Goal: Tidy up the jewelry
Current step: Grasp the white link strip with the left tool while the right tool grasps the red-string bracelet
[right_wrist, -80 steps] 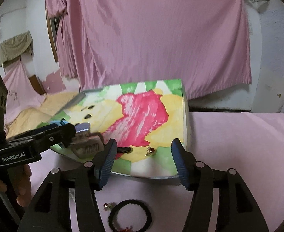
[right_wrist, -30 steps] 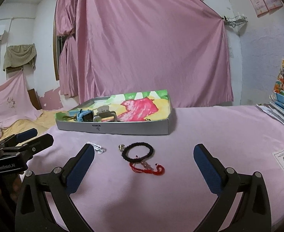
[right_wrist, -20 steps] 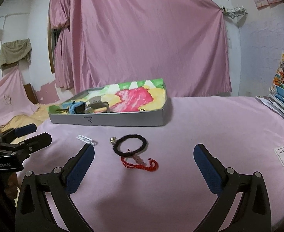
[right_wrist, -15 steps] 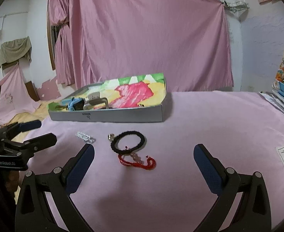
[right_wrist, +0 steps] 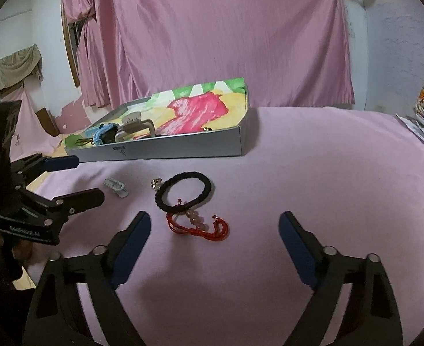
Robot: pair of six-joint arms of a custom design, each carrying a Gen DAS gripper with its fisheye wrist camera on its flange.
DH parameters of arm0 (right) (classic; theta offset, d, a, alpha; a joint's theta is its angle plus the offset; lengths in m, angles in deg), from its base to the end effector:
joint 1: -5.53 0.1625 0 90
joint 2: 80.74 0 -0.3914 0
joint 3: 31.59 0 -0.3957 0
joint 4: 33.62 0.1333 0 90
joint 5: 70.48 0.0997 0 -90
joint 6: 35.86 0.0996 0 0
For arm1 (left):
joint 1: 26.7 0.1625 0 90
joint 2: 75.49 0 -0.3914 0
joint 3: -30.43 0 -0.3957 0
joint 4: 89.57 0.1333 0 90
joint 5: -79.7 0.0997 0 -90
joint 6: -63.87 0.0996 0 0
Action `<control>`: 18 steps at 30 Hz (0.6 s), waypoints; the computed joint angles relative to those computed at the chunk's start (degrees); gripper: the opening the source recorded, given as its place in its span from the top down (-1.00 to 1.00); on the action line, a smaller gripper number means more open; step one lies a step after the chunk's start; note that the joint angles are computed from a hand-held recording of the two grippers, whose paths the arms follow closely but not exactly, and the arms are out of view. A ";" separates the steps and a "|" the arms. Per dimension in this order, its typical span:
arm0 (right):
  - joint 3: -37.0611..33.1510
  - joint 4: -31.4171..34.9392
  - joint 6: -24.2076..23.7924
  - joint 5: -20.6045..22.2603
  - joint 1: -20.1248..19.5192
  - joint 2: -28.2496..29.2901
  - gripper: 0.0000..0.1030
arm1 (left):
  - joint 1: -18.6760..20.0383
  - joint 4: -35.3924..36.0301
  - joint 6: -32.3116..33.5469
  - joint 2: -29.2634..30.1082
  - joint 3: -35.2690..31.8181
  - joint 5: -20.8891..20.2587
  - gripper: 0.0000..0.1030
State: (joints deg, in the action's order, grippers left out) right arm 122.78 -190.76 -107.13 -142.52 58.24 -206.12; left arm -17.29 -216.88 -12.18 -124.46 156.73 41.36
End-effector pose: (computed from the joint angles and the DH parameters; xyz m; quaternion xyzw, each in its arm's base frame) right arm -0.0249 -0.3034 0.2769 0.3216 -0.8779 0.3082 0.1759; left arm -0.3407 -0.2708 -0.0397 0.1825 0.8392 -0.3386 0.3845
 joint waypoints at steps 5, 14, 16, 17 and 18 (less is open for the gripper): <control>-0.54 -1.94 1.58 -3.06 2.02 2.42 -0.47 | 2.71 -6.40 5.29 0.08 0.14 -2.78 -0.99; -0.58 -2.95 1.83 -5.07 3.74 3.51 -0.19 | 4.39 -12.27 11.88 1.13 -0.07 -3.36 -0.79; -0.55 -2.87 1.54 -5.36 4.06 3.55 -0.08 | 4.67 -14.09 13.87 1.36 0.00 -4.11 -0.58; -0.58 -2.62 1.29 -5.49 4.30 3.59 -0.01 | 4.82 -14.70 14.47 1.44 0.03 -4.46 -0.44; -0.57 -2.41 1.08 -5.52 4.41 3.56 0.07 | 4.98 -15.45 15.18 1.51 0.08 -4.91 -0.38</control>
